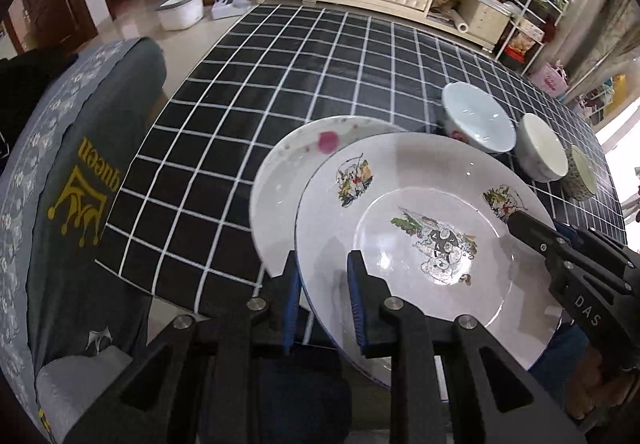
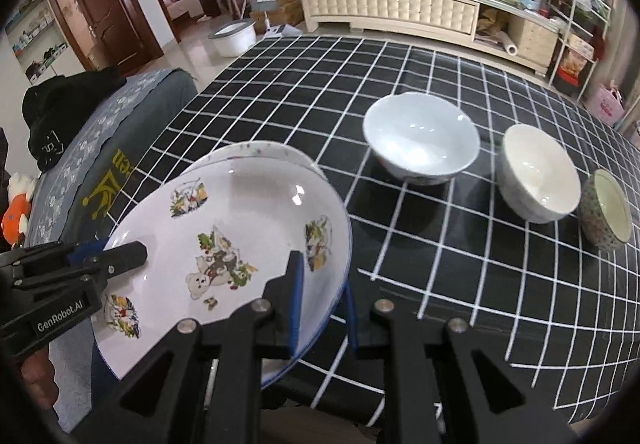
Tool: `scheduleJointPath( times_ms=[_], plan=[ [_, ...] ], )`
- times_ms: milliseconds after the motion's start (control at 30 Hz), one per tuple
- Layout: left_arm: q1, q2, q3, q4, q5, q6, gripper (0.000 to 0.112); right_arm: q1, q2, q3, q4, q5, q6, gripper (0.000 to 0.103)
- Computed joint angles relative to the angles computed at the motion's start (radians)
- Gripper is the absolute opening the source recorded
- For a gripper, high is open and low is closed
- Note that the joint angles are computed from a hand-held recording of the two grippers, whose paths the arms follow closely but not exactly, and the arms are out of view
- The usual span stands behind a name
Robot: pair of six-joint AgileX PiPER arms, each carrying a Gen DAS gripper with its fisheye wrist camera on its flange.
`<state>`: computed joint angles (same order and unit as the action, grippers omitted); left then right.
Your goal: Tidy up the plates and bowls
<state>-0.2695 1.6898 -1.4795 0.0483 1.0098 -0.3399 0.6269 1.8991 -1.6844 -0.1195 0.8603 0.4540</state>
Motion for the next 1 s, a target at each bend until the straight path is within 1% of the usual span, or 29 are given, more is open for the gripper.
scheduleJointPath(
  times_ms=[367,500,733,867,1000],
  plan=[
    [0.065,0.019,0.063,-0.05,-0.045,0.045,0.02,0.008,0.065,-0.051,0.023,0.03,-0.015,0.022],
    [0.068,0.031,0.061,-0.053,-0.047,0.048,0.02,0.024,0.087,-0.071,-0.026,0.049,0.005,0.022],
    [0.087,0.062,0.049,-0.084,-0.053,0.069,0.02,0.009,0.117,-0.093,0.006,0.06,-0.006,0.022],
    [0.083,0.074,0.034,-0.065,-0.053,0.067,0.02,0.008,0.141,-0.12,0.013,0.078,-0.012,0.022],
    [0.079,0.09,0.014,-0.037,-0.051,0.063,0.02,0.024,0.165,-0.15,-0.034,0.094,-0.011,0.022]
  ],
)
